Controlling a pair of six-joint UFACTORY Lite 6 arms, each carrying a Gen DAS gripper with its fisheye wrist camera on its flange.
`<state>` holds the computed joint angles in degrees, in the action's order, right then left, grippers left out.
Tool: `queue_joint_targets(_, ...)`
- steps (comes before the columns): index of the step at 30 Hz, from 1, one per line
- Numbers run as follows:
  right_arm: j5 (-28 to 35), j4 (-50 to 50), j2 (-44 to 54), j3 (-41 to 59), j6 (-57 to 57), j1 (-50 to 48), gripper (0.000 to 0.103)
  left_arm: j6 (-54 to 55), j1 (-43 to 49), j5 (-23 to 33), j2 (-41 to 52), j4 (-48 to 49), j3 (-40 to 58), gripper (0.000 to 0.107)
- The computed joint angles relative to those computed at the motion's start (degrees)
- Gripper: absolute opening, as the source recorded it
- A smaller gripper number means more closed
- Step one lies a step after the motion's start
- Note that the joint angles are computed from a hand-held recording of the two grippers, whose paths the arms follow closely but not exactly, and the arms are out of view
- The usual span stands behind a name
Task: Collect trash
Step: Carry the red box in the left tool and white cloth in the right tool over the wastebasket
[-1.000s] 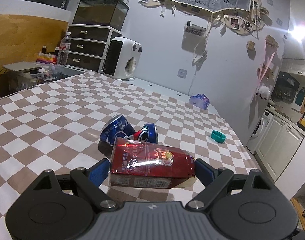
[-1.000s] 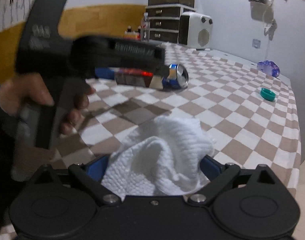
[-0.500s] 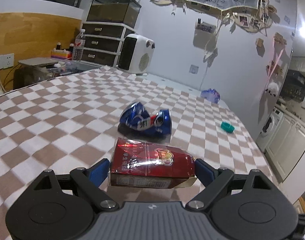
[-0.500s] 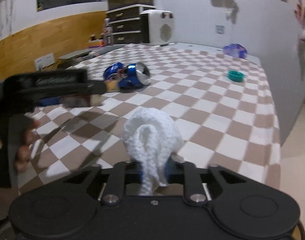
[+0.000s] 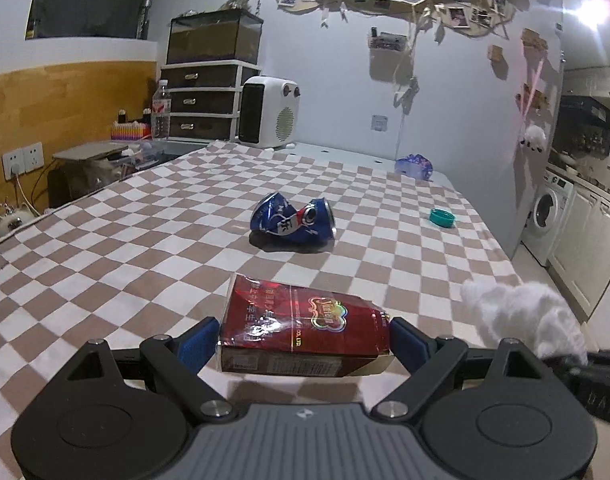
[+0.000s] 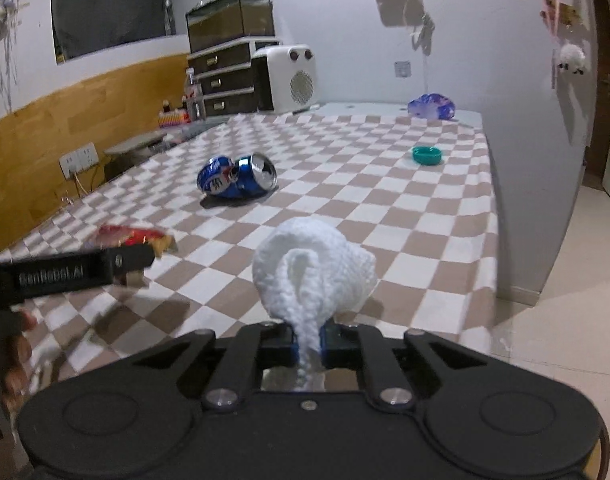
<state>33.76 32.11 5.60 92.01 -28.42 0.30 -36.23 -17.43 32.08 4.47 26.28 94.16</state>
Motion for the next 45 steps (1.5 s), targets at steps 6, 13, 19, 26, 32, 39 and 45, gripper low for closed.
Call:
queue_joint_targets(6, 1.45, 2.65, -6.83, -4.07, -2.19, -4.03, 0.01, -5.99, -6.51, 4.41, -4.41, 7.7, -1.64, 0.09)
queue_joint_targets(13, 4.39, 8.93, -13.16, -8.62, -8.44, -10.43, 0.01, -13.03, -14.84, 9.52, -6.84, 15.36, -1.92, 0.09)
queue_joint_targets(19, 8.49, 13.83, -16.93, -11.2, -13.97, -17.75, 0.01, -17.91, -21.75, 13.13, -6.55, 19.3, -0.93, 0.09)
queue_joint_targets(26, 16.07, 20.95, -19.27, -12.37, -22.53, -30.35, 0.01, -22.86, -30.28, 17.68, -3.2, 23.76, 2.68, 0.09)
queue_joint_targets(32, 23.2, 25.14, -20.19, -13.74, -29.89, -41.69, 0.01, -26.59, -37.16, 20.69, 1.81, 26.29, 6.94, 0.09)
queue_joint_targets(39, 30.27, 27.81, -17.26, -12.81, -37.25, -55.29, 0.01, -27.42, -43.1, 22.41, 11.24, 26.12, 16.34, 0.09)
queue_joint_targets(45, 32.87, 28.24, -12.1, -10.1, -41.17, -62.79, 0.01, -23.28, -45.95, 24.18, 23.88, 22.65, 31.55, 0.09)
